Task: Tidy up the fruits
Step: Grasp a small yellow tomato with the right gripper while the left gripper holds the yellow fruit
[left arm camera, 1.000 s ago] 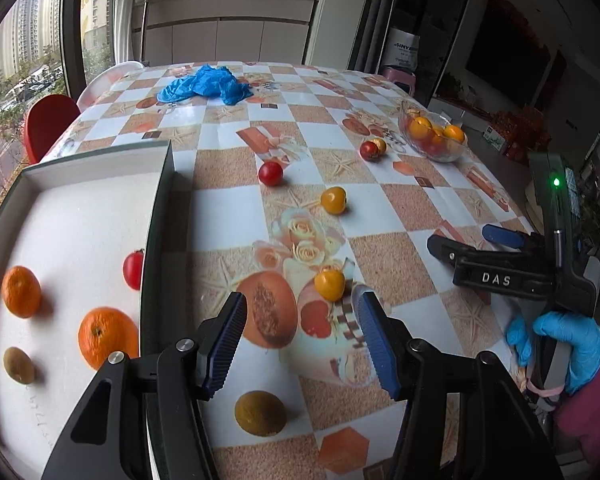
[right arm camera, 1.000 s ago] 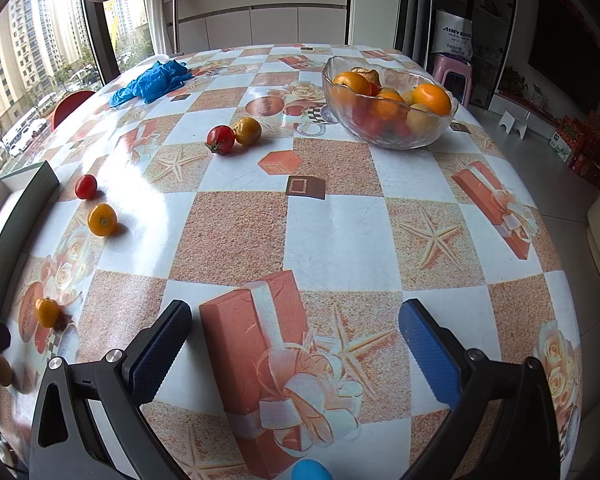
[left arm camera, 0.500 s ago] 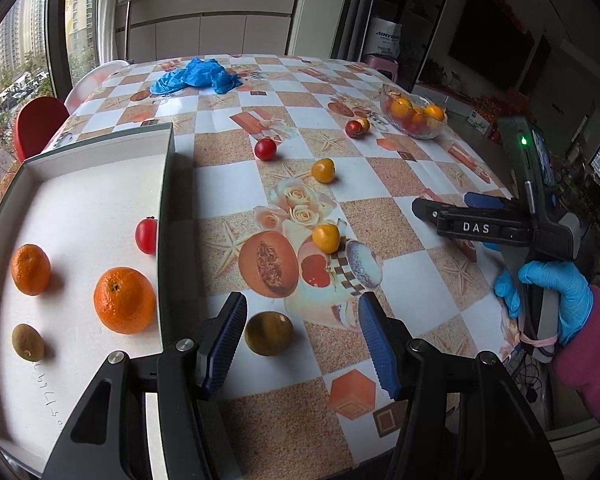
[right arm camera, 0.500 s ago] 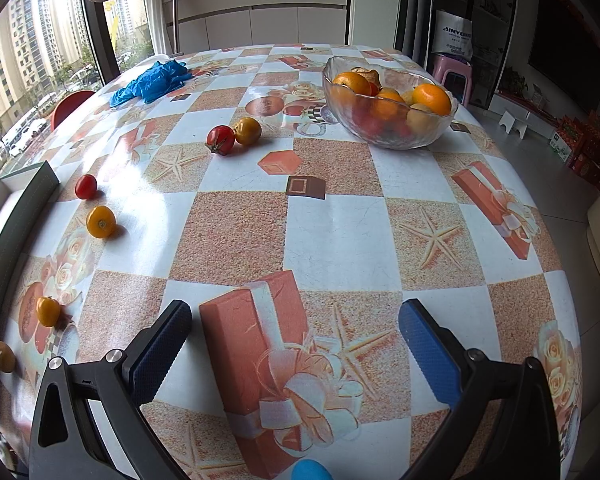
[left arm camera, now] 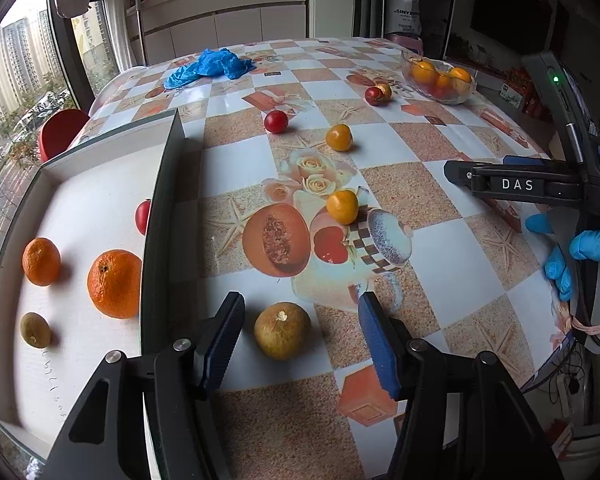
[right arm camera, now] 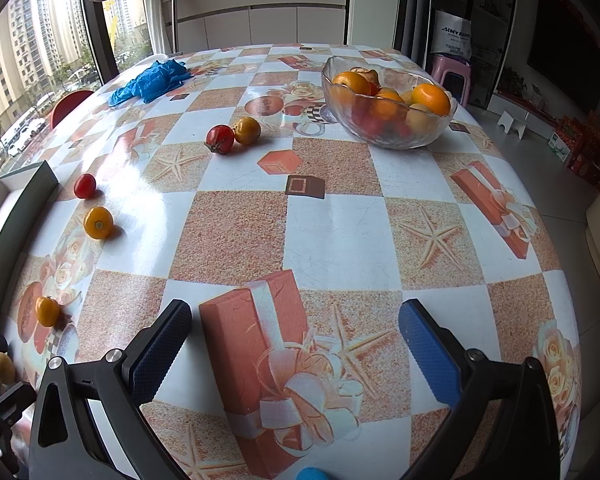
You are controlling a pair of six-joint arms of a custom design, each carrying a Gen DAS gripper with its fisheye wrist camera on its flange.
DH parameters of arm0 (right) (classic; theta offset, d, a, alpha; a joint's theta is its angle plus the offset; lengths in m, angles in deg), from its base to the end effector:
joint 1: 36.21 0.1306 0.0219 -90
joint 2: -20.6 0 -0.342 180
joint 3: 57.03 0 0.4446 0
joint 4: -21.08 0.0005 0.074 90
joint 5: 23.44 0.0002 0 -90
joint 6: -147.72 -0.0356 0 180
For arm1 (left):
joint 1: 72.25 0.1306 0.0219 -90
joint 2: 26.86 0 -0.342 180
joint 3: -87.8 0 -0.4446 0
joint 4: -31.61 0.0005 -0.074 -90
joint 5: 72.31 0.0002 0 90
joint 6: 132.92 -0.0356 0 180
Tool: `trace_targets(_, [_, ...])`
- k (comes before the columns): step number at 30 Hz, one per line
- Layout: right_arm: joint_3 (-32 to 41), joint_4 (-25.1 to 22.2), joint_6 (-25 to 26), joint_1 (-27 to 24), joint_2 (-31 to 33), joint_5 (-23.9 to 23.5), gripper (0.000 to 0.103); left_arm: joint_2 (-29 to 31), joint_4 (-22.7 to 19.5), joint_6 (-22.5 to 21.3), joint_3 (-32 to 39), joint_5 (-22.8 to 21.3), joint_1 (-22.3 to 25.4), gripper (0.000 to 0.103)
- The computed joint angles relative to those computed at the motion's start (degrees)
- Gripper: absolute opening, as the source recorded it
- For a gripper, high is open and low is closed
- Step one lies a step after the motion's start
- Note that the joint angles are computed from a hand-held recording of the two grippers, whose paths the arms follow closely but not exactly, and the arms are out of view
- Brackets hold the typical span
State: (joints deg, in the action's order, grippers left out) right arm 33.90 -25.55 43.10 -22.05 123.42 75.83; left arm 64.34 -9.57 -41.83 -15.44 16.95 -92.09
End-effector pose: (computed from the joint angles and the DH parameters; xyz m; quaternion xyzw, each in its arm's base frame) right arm 0.5733 0.1382 0.2793 0.0258 0.9593 -0.0081 0.2812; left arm 0.4904 -0.1770 0.2711 0.1537 0.9429 -0.0476 0.2917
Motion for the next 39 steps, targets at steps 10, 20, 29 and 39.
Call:
trace_targets(10, [-0.16, -1.26, -2.18, 0.98, -0.48, 0.4, 0.103, -1.13, -0.95, 0.64, -0.62, -0.12, 0.49, 0.028])
trace_targets(20, [3.52, 0.5, 2.81, 7.68, 1.43, -11.04, 0.083, -1.9, 0.03, -1.79, -1.56, 0.67, 1.16, 0.028])
trace_targets(29, [6.12, -1.96, 7.75, 10.87, 3.84, -8.87, 0.019, -2.13, -0.49, -1.91, -1.48, 4.15, 1.85, 0.028])
trace_targets(39, [-1.01, -0.36, 1.8, 6.52, -2.83, -14.84, 0.02, -4.14, -0.02, -0.68, -2.04, 9.88, 2.54, 0.028])
